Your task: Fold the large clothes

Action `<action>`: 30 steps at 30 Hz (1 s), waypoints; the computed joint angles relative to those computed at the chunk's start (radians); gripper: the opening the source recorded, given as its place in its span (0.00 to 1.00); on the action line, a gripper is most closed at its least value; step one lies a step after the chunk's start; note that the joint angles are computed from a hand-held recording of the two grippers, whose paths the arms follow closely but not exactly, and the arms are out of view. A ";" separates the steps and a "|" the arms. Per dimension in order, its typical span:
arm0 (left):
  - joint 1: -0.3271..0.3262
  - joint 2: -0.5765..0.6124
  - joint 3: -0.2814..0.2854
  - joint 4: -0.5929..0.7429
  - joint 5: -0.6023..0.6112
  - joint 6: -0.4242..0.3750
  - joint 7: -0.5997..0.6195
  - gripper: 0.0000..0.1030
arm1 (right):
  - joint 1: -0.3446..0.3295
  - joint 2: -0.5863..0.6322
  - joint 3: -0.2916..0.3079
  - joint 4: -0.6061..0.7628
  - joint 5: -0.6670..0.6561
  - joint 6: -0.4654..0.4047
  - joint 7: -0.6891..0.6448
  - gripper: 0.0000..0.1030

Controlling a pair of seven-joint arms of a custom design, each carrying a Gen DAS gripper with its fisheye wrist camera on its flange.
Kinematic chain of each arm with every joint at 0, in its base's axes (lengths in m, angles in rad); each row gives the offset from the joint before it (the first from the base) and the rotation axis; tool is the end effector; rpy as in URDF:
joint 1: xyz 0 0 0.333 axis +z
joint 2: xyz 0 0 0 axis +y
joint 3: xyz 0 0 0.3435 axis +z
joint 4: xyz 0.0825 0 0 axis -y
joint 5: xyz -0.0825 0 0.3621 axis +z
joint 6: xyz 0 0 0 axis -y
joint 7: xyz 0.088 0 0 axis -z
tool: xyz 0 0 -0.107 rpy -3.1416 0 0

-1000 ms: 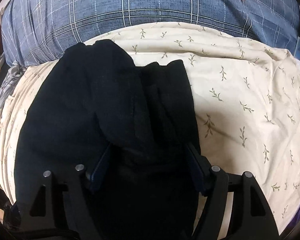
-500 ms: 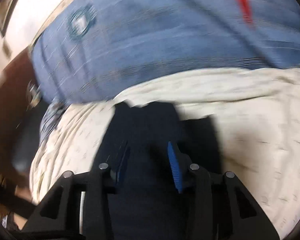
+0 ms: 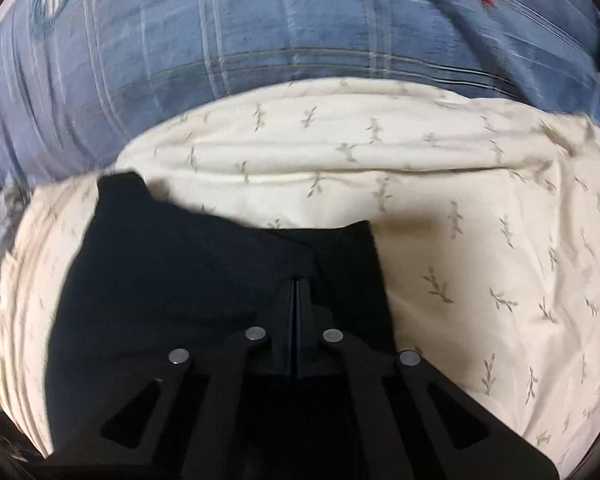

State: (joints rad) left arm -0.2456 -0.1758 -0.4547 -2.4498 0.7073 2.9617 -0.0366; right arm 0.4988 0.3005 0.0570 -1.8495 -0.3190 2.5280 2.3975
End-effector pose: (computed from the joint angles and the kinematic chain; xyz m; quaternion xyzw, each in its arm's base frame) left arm 0.3333 -0.3477 0.4631 -0.7306 0.5800 -0.3502 0.0850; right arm 0.5520 0.3426 0.4405 -0.6730 0.7078 -0.1234 0.1757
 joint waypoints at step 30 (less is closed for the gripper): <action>-0.319 0.235 0.092 0.311 -0.087 -0.339 0.245 0.99 | -0.023 -0.526 0.240 -0.545 -0.122 0.133 0.309 0.09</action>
State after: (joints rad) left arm -0.5642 0.0588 -0.3629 -2.1389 0.6201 2.6228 0.2079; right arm 0.4761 -0.2259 0.2970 -2.3944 -0.4409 2.6607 2.7060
